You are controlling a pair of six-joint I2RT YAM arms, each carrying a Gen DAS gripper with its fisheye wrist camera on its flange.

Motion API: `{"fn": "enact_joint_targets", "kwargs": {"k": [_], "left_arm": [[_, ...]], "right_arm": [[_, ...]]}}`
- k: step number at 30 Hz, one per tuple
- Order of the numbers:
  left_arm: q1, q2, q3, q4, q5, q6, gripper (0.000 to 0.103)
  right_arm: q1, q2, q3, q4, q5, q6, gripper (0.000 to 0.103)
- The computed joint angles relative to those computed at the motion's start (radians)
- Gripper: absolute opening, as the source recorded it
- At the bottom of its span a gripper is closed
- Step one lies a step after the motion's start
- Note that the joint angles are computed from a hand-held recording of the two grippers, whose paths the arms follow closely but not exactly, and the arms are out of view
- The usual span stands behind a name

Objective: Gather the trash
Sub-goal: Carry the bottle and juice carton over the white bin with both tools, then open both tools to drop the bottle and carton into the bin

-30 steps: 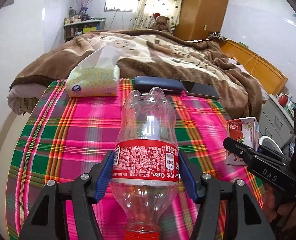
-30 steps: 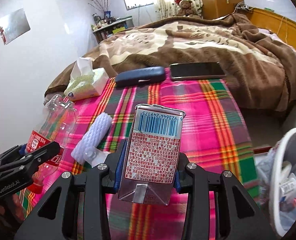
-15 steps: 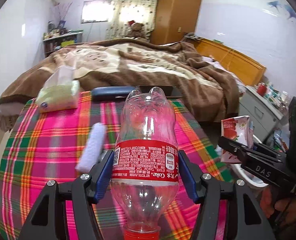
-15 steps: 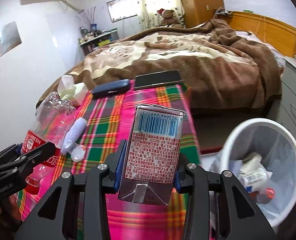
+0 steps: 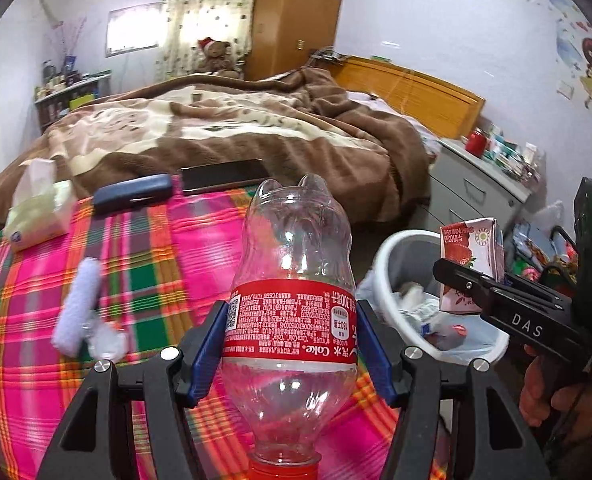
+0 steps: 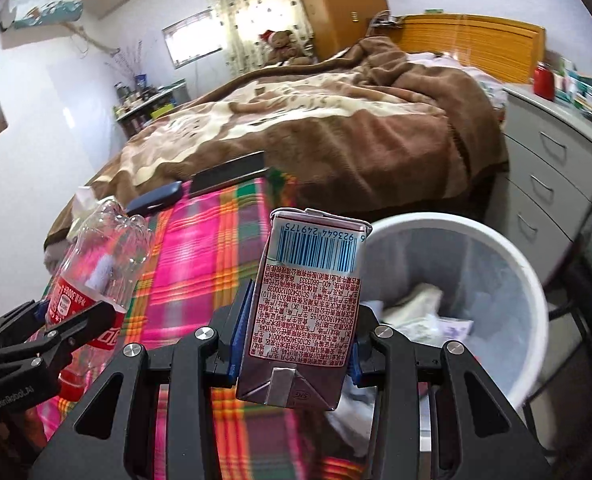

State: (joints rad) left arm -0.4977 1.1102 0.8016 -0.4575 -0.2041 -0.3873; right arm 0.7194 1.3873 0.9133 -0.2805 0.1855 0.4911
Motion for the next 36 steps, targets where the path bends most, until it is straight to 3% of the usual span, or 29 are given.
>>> {"fn": "enact_joint_targets", "kwargs": {"k": [16, 26, 36], "left_arm": [[-0.200, 0.344, 0.199, 0.094, 0.011, -0.054, 0.063], [-0.236, 0.552, 0.333, 0.108, 0.049, -0.064, 0.063], [-0.236, 0.660, 0.429, 0.104, 0.057, -0.058, 0.063]], "right_arm": [[-0.199, -0.104, -0.107, -0.065, -0.052, -0.066, 0.040], [-0.284, -0.059, -0.118, -0.094, -0.083, -0.102, 0.040], [-0.330, -0.008, -0.100, -0.103, -0.107, -0.148, 0.040]]}}
